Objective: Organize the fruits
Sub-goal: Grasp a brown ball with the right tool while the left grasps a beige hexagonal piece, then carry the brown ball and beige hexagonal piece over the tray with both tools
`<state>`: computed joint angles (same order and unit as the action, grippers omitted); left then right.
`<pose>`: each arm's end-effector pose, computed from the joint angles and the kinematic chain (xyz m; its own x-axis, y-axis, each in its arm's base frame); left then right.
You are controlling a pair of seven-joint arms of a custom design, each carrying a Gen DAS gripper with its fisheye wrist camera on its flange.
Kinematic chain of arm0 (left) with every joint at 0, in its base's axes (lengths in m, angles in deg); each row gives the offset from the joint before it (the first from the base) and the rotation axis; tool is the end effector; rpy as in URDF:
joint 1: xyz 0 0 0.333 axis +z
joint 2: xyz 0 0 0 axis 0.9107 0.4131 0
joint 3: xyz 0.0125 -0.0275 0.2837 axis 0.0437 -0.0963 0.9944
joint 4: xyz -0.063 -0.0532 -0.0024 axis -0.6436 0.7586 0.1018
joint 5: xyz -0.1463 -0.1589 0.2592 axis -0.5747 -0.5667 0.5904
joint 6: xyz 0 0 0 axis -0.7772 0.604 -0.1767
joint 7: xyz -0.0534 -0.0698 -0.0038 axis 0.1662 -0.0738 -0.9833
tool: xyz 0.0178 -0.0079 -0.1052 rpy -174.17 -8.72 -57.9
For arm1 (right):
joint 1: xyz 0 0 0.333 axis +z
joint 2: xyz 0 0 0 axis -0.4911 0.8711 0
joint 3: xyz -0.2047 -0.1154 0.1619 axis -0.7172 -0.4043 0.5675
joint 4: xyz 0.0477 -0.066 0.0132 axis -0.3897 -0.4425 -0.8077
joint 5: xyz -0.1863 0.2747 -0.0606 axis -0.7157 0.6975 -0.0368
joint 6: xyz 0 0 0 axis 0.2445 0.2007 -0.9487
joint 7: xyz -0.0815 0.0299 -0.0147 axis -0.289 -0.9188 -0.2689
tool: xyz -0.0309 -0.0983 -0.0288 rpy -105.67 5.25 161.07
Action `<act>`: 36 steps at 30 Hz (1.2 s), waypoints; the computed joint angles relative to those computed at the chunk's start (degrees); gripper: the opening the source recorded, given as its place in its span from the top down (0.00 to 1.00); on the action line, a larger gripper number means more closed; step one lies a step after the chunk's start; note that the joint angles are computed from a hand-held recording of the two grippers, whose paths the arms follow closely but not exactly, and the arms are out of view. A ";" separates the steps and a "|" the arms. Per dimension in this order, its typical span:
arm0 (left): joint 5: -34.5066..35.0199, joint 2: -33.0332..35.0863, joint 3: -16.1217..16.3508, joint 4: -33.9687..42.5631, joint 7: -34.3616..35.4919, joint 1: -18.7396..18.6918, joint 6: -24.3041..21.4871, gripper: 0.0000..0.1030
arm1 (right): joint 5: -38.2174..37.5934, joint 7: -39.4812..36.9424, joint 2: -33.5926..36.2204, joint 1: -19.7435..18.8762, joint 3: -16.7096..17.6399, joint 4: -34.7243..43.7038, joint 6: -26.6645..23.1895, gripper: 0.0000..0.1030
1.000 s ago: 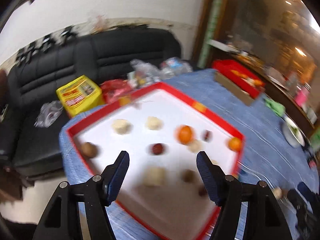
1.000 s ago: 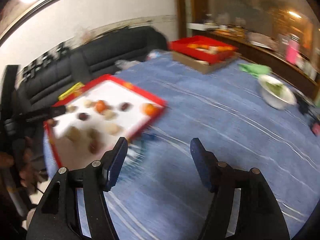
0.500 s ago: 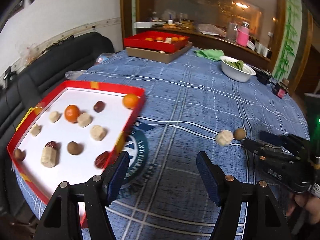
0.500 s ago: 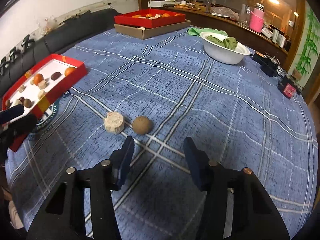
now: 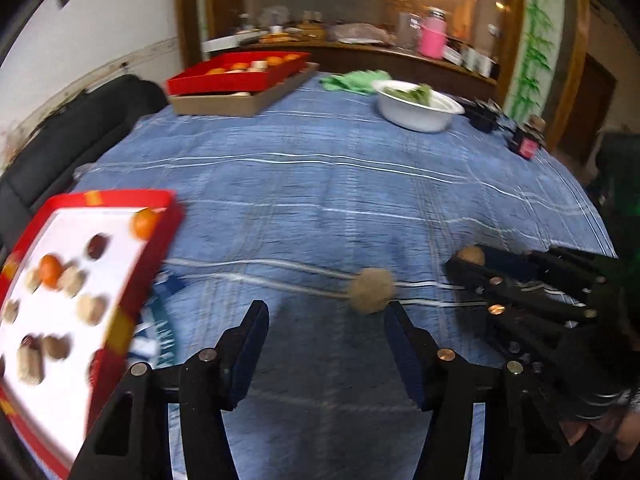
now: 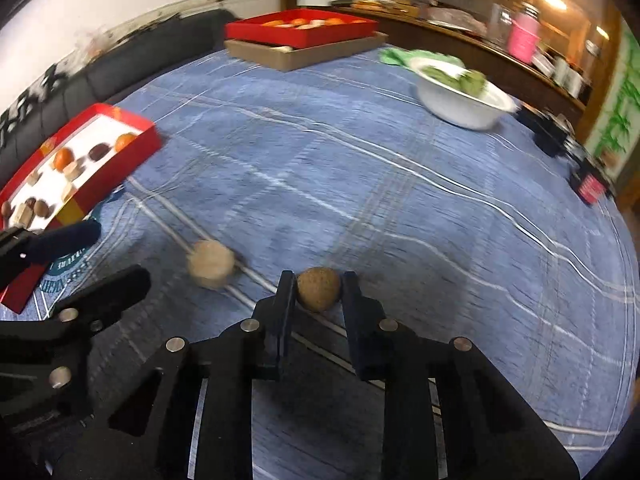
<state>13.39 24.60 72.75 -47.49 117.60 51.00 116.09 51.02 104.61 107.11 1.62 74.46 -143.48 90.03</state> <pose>0.6143 -0.2087 0.3481 -0.0613 -0.9978 0.0244 -0.7749 0.0321 -0.6313 0.6489 0.3526 0.3382 0.3729 -0.9278 0.0038 -0.7300 -0.2960 -0.6160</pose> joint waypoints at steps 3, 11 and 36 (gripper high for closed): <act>-1.68 3.82 -1.73 5.66 2.98 -0.12 -3.04 0.43 | 0.25 1.87 -4.90 -0.36 -1.16 -8.45 4.71 0.79; -4.07 4.98 -2.19 6.90 4.79 -0.11 -4.35 0.73 | 1.21 1.73 -10.82 -0.91 -0.94 -18.35 10.97 0.79; -0.62 -15.30 7.87 -25.74 -5.33 -5.77 18.68 0.74 | 6.52 1.13 -23.14 5.17 -2.01 -40.34 23.47 0.79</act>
<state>12.77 9.29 80.63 -73.22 112.26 45.23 134.77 57.53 105.74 83.97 6.79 72.45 -183.82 113.51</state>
